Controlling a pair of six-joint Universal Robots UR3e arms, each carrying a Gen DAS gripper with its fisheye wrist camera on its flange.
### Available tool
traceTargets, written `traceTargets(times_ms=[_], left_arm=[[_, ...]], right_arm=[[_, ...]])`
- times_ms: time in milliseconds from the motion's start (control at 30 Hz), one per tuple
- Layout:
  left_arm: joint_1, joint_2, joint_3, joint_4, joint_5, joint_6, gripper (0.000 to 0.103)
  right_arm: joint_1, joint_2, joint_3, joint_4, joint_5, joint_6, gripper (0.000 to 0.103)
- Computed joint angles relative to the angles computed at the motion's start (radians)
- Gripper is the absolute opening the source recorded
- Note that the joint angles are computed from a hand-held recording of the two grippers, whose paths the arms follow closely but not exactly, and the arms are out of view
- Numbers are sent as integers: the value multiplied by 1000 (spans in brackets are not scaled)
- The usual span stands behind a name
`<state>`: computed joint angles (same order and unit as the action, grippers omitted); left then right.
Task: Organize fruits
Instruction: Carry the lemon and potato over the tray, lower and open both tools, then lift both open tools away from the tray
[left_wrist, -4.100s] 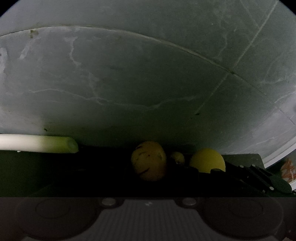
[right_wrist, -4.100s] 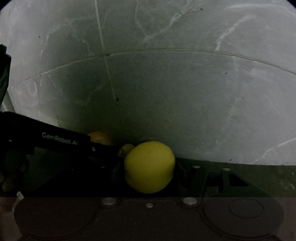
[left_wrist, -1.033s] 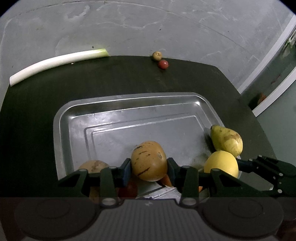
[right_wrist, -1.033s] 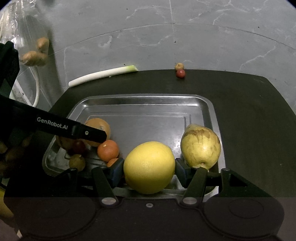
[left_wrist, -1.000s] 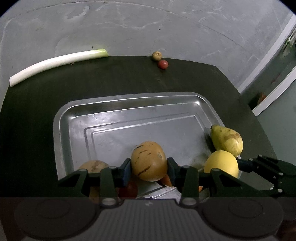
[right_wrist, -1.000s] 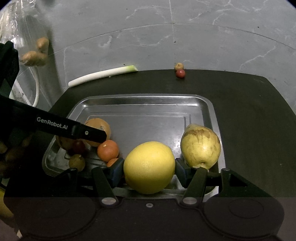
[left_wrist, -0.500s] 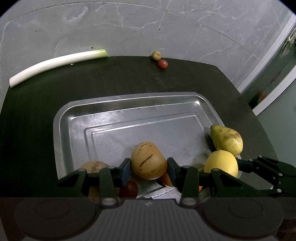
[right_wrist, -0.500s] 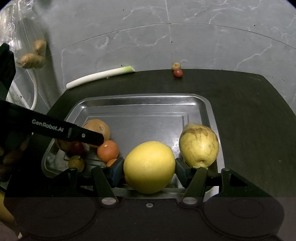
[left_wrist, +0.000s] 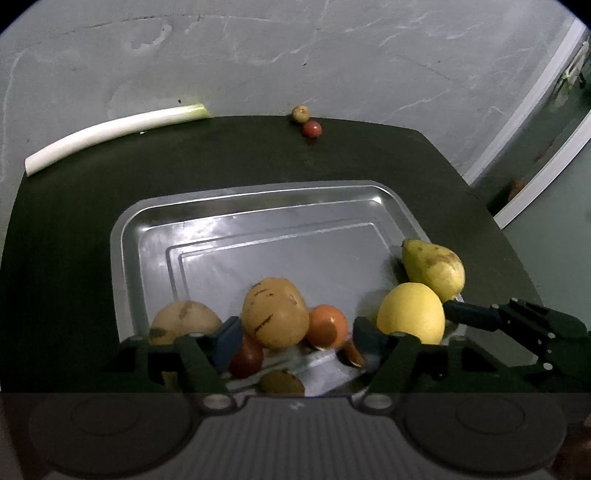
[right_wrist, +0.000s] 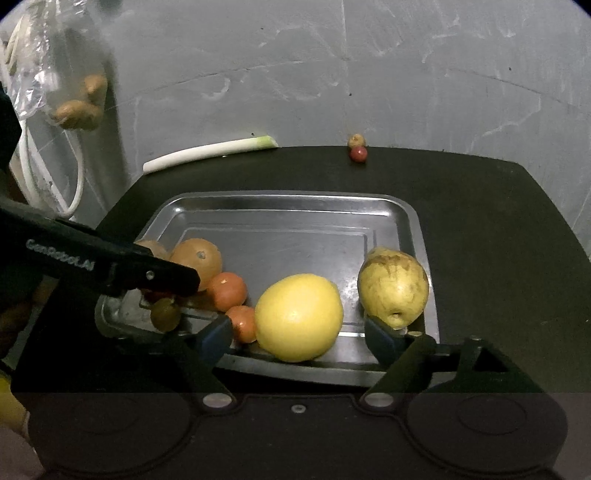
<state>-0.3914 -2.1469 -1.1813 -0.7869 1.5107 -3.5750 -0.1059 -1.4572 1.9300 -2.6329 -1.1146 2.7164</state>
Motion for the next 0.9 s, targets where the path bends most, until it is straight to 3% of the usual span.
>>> traceTargets(times_ms=[200, 333, 600, 900], left_arm=[[-24, 54, -47, 13, 30, 52, 89], [-32, 97, -81, 3, 52, 75, 95], [11, 212, -183, -55, 43, 51, 100], [49, 318, -281, -108, 68, 22, 101]], right_arm=[[19, -41, -11, 58, -29, -28, 98], [40, -46, -47, 132, -45, -48, 101], [88, -28, -135, 276, -26, -114, 102], [128, 17, -205, 305, 6, -148, 102]])
